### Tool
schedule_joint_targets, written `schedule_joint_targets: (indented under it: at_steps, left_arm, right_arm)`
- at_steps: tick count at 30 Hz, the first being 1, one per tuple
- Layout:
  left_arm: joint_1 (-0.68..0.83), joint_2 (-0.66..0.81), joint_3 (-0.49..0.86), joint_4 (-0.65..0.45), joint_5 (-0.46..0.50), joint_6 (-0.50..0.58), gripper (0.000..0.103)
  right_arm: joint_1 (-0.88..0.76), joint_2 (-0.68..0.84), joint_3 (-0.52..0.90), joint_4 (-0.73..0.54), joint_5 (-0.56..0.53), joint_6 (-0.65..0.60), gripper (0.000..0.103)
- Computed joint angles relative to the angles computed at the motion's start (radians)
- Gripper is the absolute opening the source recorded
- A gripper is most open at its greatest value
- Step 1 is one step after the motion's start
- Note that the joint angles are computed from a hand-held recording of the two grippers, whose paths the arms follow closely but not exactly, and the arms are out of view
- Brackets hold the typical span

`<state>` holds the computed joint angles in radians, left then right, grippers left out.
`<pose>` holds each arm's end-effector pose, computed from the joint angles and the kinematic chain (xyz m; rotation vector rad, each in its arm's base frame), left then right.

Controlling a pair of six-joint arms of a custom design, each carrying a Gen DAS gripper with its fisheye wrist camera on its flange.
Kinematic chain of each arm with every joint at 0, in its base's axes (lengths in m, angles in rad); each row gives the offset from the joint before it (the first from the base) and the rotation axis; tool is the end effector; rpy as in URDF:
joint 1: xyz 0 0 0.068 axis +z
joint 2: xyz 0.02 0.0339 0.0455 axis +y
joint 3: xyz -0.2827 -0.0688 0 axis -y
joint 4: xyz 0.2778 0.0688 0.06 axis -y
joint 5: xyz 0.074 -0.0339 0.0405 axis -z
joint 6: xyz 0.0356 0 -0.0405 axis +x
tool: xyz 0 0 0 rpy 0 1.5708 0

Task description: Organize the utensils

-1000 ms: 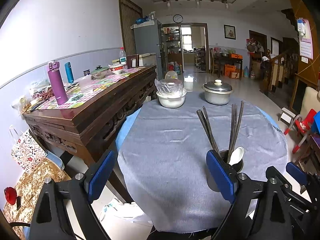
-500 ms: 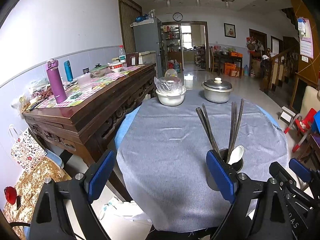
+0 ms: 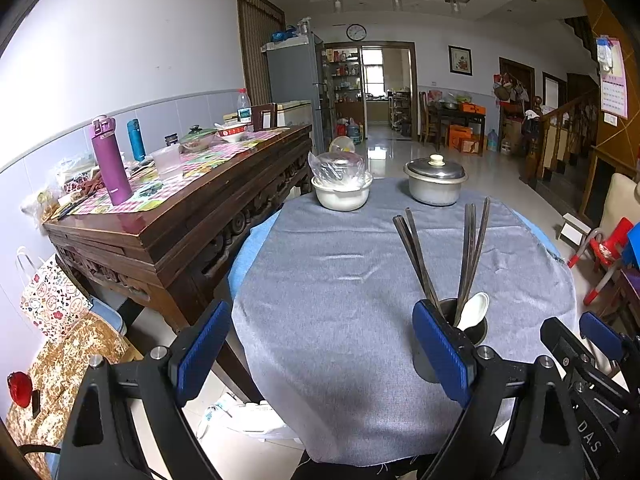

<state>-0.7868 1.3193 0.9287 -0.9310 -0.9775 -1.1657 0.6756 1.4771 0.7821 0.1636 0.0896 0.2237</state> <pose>0.1992 -0.1580 0.2460 -0.5503 2.1027 0.4210 0.2671 0.2100 0.2077 -0.4241 2.0889 0.4439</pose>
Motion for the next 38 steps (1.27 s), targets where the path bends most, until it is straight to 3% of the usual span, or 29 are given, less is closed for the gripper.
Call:
schedule_joint_targets:
  at_steps: [30, 34, 38]
  left_arm:
    - [0.092, 0.063, 0.009, 0.108, 0.097, 0.115, 0.092]
    - [0.134, 0.059, -0.020, 0.187, 0.126, 0.184, 0.092]
    - [0.324, 0.037, -0.102, 0.392, 0.244, 0.332, 0.092]
  right_arm:
    - [-0.048, 0.143, 0.076, 0.015, -0.057, 0.011, 0.061]
    - [-0.098, 0.174, 0.086, 0.038, -0.094, 0.019, 0.061]
    - [-0.189, 0.247, 0.132, 0.067, -0.071, 0.027, 0.063]
